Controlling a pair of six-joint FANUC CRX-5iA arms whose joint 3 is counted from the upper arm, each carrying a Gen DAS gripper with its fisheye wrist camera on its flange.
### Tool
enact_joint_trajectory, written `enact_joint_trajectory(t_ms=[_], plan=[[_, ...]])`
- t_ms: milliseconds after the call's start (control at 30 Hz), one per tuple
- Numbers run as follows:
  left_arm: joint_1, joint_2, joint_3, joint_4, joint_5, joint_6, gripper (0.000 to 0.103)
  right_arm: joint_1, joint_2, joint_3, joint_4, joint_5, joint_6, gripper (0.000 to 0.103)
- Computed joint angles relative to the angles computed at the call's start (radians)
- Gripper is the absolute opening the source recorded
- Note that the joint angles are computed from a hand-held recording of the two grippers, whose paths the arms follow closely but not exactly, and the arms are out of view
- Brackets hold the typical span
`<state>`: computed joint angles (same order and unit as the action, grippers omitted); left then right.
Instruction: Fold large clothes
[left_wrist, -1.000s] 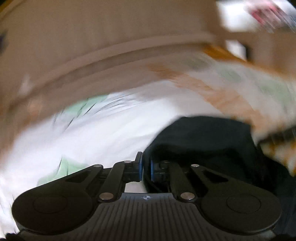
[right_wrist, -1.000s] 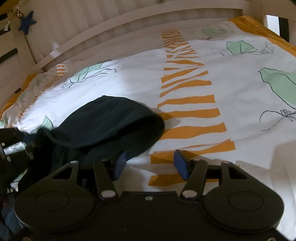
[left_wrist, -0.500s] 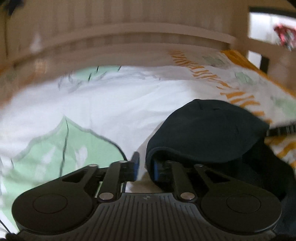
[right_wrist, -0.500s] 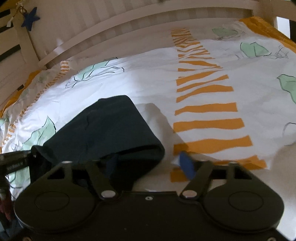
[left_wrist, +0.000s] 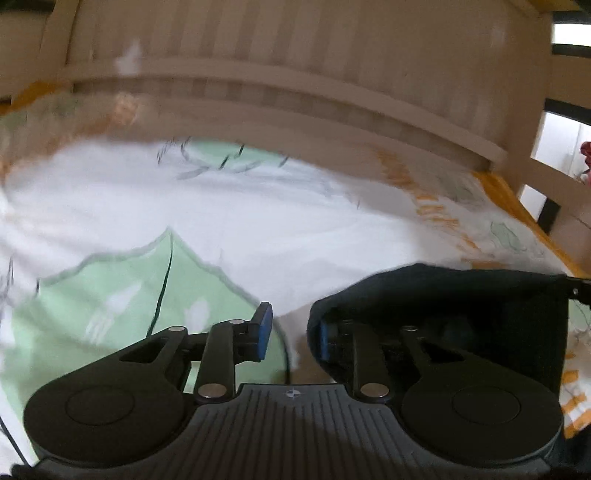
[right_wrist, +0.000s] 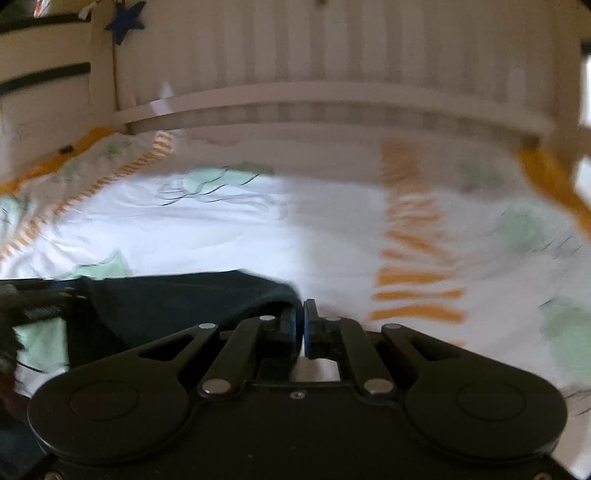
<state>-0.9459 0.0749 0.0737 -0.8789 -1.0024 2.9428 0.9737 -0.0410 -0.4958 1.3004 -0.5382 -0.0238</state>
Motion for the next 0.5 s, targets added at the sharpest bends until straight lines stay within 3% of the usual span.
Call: enact_joint_trajectory(t_ms=[67,100,133,200,267,367,433,500], plan=[[0.019,0.000,-0.021,0.049,0.010,-0.023,0.032,0.027,0.019,0.012,-0.082,-0.058,0.109,0.027],[0.036,0.003,-0.026,0.086,0.013,-0.050,0.037,0.050,0.045,0.036,-0.153,-0.110,0.203,0.033],[0.055,0.005,-0.030,0.126,0.016,-0.086,0.046,0.073,0.074,0.073,-0.265,-0.159,0.327,0.046],[0.075,0.001,-0.034,0.166,0.018,-0.164,0.050,0.085,0.096,0.084,-0.386,-0.176,0.437,0.051],[0.087,-0.002,-0.014,0.195,-0.005,-0.296,0.052,0.073,0.061,0.027,-0.345,-0.127,0.354,0.057],[0.088,-0.042,-0.017,0.230,-0.015,-0.516,0.053,0.055,0.002,0.006,-0.424,-0.080,0.333,0.058],[0.083,-0.078,-0.029,0.239,-0.014,-0.583,0.054,0.045,-0.045,-0.027,-0.415,-0.048,0.305,0.059],[0.074,-0.110,-0.038,0.241,-0.004,-0.559,0.055,0.036,-0.086,-0.058,-0.383,-0.004,0.246,0.059]])
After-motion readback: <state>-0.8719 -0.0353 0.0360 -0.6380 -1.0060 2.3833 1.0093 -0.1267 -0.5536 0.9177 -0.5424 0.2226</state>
